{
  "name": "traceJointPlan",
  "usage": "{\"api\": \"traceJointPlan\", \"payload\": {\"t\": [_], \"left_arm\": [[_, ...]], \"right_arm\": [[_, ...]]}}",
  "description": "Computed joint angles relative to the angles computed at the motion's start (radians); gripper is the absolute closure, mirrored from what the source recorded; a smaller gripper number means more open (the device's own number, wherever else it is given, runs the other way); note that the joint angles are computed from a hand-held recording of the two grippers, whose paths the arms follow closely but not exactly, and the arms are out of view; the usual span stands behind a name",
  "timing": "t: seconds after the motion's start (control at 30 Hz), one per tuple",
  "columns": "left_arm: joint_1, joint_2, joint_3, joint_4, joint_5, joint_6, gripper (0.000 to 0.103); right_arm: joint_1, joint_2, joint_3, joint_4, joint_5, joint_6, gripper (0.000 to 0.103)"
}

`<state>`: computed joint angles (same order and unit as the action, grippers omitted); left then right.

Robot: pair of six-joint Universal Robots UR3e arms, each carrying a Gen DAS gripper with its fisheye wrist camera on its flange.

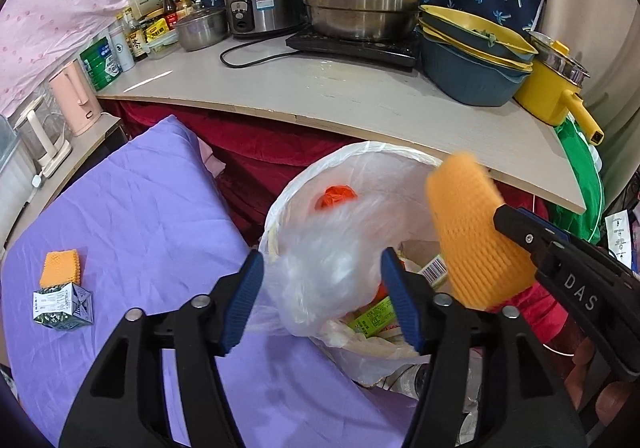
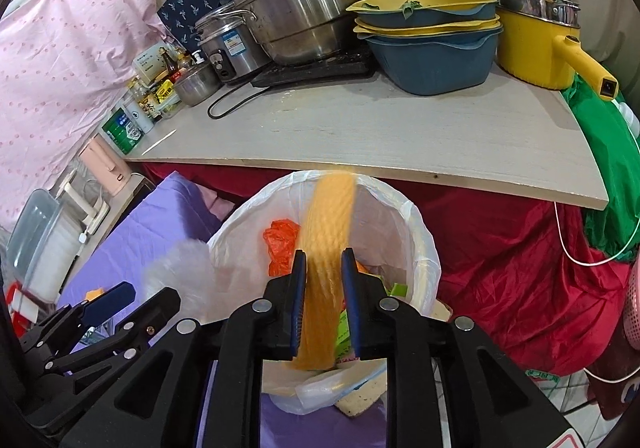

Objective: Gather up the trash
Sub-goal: 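Carry the foam net and clear bag over the bin and open both tools, then move both open tools back to the table toward the carton and orange sponge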

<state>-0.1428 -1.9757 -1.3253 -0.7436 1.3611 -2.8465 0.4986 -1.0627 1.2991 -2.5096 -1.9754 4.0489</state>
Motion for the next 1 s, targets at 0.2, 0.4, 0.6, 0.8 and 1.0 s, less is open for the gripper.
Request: {"api": "traceJointPlan", "payload": {"t": [0.2,0.4,0.6,0.8,1.0], "left_arm": [[0.001,0.021,-0.019,0.034,0.000,0.002,0.031],[0.014,0.047,-0.023,0.027,-0.012,-0.002,0.031],[0.051,0.092,-0.042,0.020,-0.040,-0.007,0.031],[0.108,0.152,-0.081,0.015,-0.069,0.001,0.031],[0.195,0.220,-0.143,0.018,-0.103,0.017,0.028]], "right_arm": [[0.016,-0.008,-0.021,-0.002,-0.029,0.004,0.079],[0.052,-0.018,-0.069,0.045,-0.087,0.001,0.078],[0.080,-0.022,-0.116,0.080,-0.114,0.003,0.075],[0.120,0.037,-0.242,0.139,-0.130,0.001,0.073],[0.169,0.153,-0.461,0.238,-0.144,-0.013,0.072]]}}
